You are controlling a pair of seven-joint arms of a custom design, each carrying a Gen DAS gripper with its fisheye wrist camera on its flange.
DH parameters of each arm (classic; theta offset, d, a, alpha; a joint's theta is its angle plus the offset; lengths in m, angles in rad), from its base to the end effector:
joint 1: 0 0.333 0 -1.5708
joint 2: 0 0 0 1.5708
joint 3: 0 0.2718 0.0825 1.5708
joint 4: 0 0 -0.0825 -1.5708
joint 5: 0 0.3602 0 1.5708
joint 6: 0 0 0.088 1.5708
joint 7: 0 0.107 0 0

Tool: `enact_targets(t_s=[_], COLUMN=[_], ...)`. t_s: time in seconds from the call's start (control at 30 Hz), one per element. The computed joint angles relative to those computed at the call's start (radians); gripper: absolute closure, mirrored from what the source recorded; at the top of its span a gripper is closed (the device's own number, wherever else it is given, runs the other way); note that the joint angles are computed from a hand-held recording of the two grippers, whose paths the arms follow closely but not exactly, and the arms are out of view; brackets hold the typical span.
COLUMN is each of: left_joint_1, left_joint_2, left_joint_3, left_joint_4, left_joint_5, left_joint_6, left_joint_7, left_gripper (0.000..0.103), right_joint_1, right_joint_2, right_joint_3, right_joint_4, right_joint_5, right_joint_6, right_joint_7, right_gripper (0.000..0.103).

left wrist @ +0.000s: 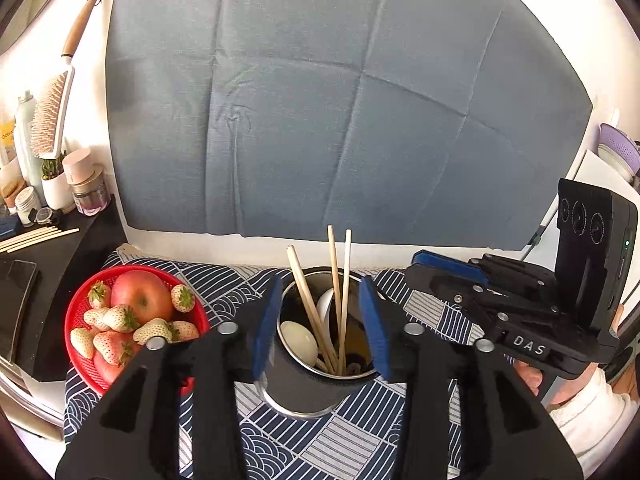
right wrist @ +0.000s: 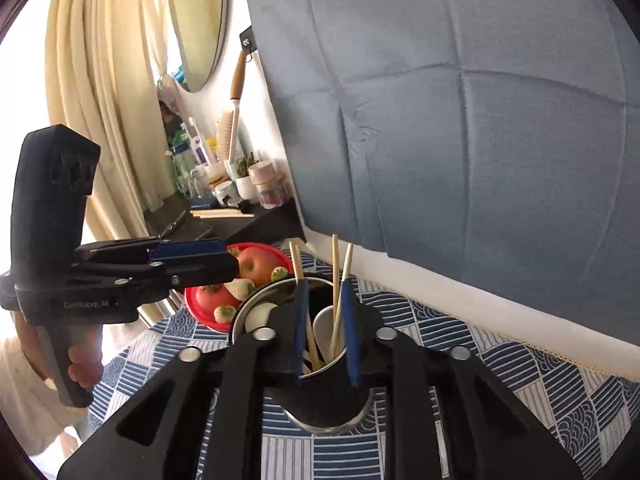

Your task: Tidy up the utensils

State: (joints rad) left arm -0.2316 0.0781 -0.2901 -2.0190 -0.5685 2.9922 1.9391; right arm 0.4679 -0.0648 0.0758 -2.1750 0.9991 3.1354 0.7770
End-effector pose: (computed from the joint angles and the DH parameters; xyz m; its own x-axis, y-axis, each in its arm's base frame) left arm 0.5314 -0.2569 0.4810 -0.4369 -0.8712 0.2237 -0.6299 0.1188 -0.7675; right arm 0.4936 0.2133 0.4809 0.4203 -0.8908 -0.1724 -0.5370 -0.0911 -0.8387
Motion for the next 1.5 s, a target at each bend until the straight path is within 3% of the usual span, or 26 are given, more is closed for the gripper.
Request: enact_targets(t_s=[0.03, 0.1, 0.13, 0.2, 0.27, 0.33, 0.4, 0.47, 0.53, 0.63, 0.7, 0.77, 0.87, 0.97, 1.03, 1.2, 1.33, 1.5], left_joint_1=[0.000, -0.003, -0.007, -0.020, -0.029, -0.029, -0.002, -0.034, -0.007, -0.028, -0.047, 0.030, 0.076, 0.031, 0.036, -0.009, 0.020, 0.007], left_joint_2=[-0.014, -0.042, -0.056, -0.085, -0.116, -0.148, -0.181, -0.214, -0.250, -0.302, -0.347, -0.399, -0.465, -0.515, -0.548, -0.604, -0.656, -0.684], left_joint_3=[0.001, 0.004, 0.005, 0.019, 0.030, 0.035, 0.021, 0.044, 0.019, 0.028, 0.033, -0.044, -0.100, -0.071, -0.078, -0.047, -0.086, -0.076], left_joint_4=[-0.016, -0.047, -0.062, -0.107, -0.154, -0.198, -0.246, -0.286, -0.332, -0.397, -0.451, -0.492, -0.534, -0.562, -0.577, -0.603, -0.631, -0.639], left_joint_5=[-0.001, -0.025, -0.051, 0.019, 0.101, 0.195, 0.355, 0.355, 0.445, 0.480, 0.466, 0.552, 0.618, 0.622, 0.651, 0.677, 0.728, 0.758], left_joint_6=[0.007, 0.025, 0.033, 0.064, 0.081, 0.076, 0.079, 0.075, 0.083, 0.095, 0.110, 0.098, 0.061, 0.009, -0.015, -0.101, -0.144, -0.188], left_joint_7=[-0.003, -0.009, 0.002, -0.083, -0.164, -0.241, -0.375, -0.367, -0.461, -0.493, -0.520, -0.631, -0.733, -0.785, -0.824, -0.861, -0.928, -0.965], left_gripper=[0.046, 0.024, 0.020, 0.007, 0.006, 0.006, 0.006, 0.006, 0.006, 0.006, 0.006, 0.006, 0.006, 0.006, 0.006, 0.006, 0.006, 0.006], right_joint_1=[-0.005, -0.020, -0.031, -0.057, -0.153, -0.159, -0.267, -0.376, -0.479, -0.542, -0.540, -0.539, -0.542, -0.484, -0.431, -0.401, -0.356, -0.314], right_joint_2=[-0.016, -0.046, -0.060, -0.096, -0.140, -0.183, -0.232, -0.282, -0.343, -0.435, -0.493, -0.549, -0.625, -0.666, -0.681, -0.748, -0.769, -0.753], right_joint_3=[0.007, 0.019, 0.027, 0.052, 0.137, 0.154, 0.251, 0.352, 0.447, 0.515, 0.526, 0.542, 0.571, 0.542, 0.505, 0.510, 0.488, 0.461], right_joint_4=[-0.019, -0.061, -0.079, -0.127, -0.190, -0.231, -0.282, -0.317, -0.351, -0.402, -0.443, -0.479, -0.525, -0.565, -0.585, -0.600, -0.621, -0.617], right_joint_5=[-0.031, -0.134, -0.188, -0.269, -0.413, -0.395, -0.500, -0.570, -0.638, -0.692, -0.702, -0.715, -0.737, -0.738, -0.741, -0.813, -0.841, -0.893], right_joint_6=[0.010, 0.020, 0.021, 0.036, 0.057, 0.056, 0.046, 0.017, -0.019, -0.063, -0.081, -0.103, -0.151, -0.207, -0.226, -0.324, -0.338, -0.350], right_joint_7=[0.026, 0.125, 0.182, 0.281, 0.467, 0.493, 0.634, 0.738, 0.840, 0.948, 1.009, 1.069, 1.162, 1.218, 1.231, 1.304, 1.362, 1.406], right_gripper=[0.062, 0.056, 0.047, 0.036, 0.018, 0.016, 0.016, 0.015, 0.015, 0.012, 0.011, 0.010, 0.009, 0.009, 0.009, 0.009, 0.009, 0.009])
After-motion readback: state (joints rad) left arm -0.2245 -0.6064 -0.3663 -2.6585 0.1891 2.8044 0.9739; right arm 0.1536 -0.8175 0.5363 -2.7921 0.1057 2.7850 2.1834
